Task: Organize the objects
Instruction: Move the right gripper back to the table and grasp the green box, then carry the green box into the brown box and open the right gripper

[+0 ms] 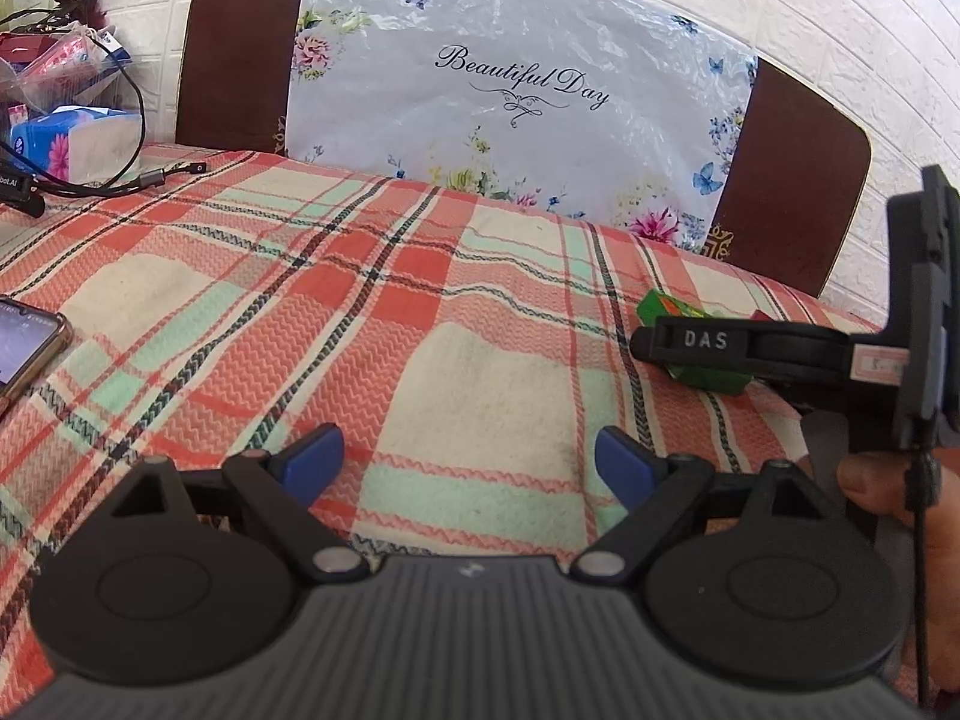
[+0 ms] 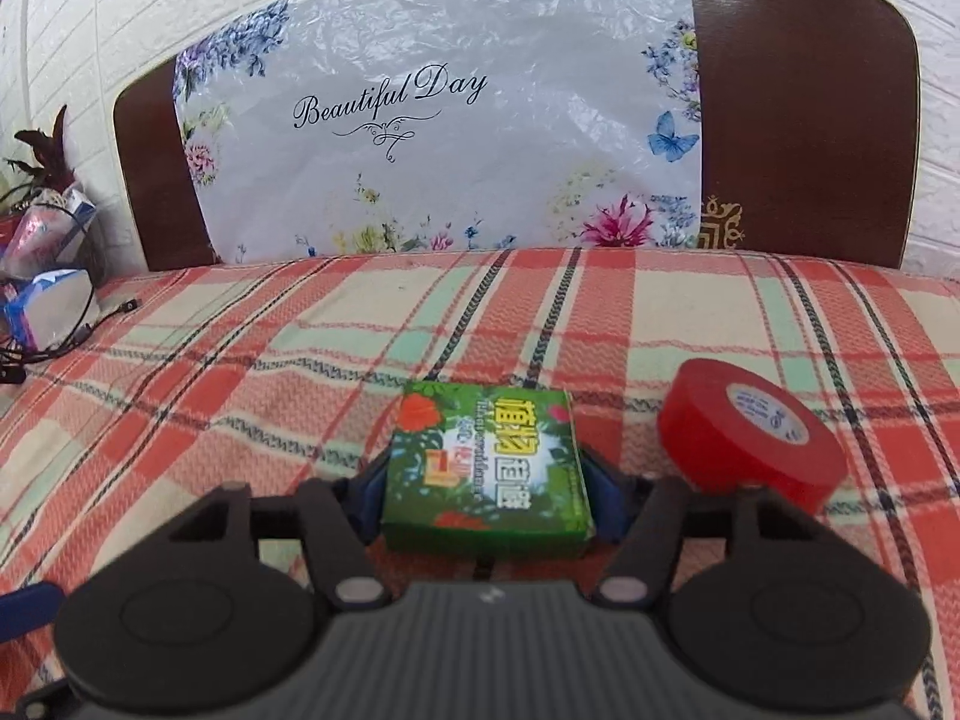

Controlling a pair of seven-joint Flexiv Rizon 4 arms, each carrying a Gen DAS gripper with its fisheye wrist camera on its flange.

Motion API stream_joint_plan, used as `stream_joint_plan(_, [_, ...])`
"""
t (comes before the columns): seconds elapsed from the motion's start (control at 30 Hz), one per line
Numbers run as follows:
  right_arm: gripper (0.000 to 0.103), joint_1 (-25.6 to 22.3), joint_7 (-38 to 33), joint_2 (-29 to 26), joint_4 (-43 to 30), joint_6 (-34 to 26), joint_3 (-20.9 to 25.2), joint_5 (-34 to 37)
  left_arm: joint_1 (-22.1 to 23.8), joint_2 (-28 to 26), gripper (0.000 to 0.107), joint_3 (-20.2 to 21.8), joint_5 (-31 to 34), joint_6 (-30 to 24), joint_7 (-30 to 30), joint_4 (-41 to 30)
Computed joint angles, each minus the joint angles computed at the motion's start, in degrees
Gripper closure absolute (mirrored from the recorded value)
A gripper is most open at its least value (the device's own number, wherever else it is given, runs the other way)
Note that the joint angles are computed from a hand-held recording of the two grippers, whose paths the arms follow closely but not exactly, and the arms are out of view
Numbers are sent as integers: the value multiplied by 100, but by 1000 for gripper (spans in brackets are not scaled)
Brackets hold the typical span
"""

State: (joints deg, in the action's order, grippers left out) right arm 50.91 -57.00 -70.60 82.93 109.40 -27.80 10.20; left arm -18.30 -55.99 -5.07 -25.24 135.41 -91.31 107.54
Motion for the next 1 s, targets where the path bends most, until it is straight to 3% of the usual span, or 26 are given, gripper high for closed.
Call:
stream_joint_plan(0.07, [42,32,-142,80,199,116,27,-61,12,-3,15,-7,21,7,-16,-1])
stream_joint_plan(0.17, [42,-150,-572,403,704,429,428,-292,21,-2,15,-9,38,6,-32,1])
stream_joint_plan(0.37, [42,-334,-1652,1150,2428,1531,1071,-309,-22,7,15,34,-19,-35,26,-3])
stream_joint_plan(0.47, [41,-259,-2003,1399,3225,1987,1146,180,-116,15,15,94,-157,-104,146,-27])
stream_joint_plan(0.57, [41,-58,-2096,1508,3707,2155,1075,1122,-445,40,14,317,-614,-321,478,-99])
stream_joint_plan(0.63, [37,-129,-2052,1600,3898,2194,1158,1587,-1006,29,14,549,-1683,-603,1393,-280])
stream_joint_plan(0.67, [29,-196,-2028,1645,3953,2205,1212,1773,-1073,56,15,489,-1846,-648,1620,-304])
stream_joint_plan(0.7, [22,-259,-2008,1678,4007,2244,1276,1952,-980,176,15,333,-1636,-802,1474,-237])
stream_joint_plan(0.77, [13,-637,-1962,1736,4122,2563,1637,1936,-467,372,15,-224,-573,-1008,897,-98])
stream_joint_plan(0.83, [12,-950,-2028,1773,4239,2829,1947,1748,123,502,15,-946,397,-1605,581,-137])
stream_joint_plan(0.93, [6,-930,-2354,1757,4326,2922,2044,1762,778,445,17,-1961,1321,-2479,432,-356])
stream_joint_plan(1.0, [6,-823,-2611,1700,4335,3008,2028,1869,892,367,18,-2316,1584,-3104,439,-592])
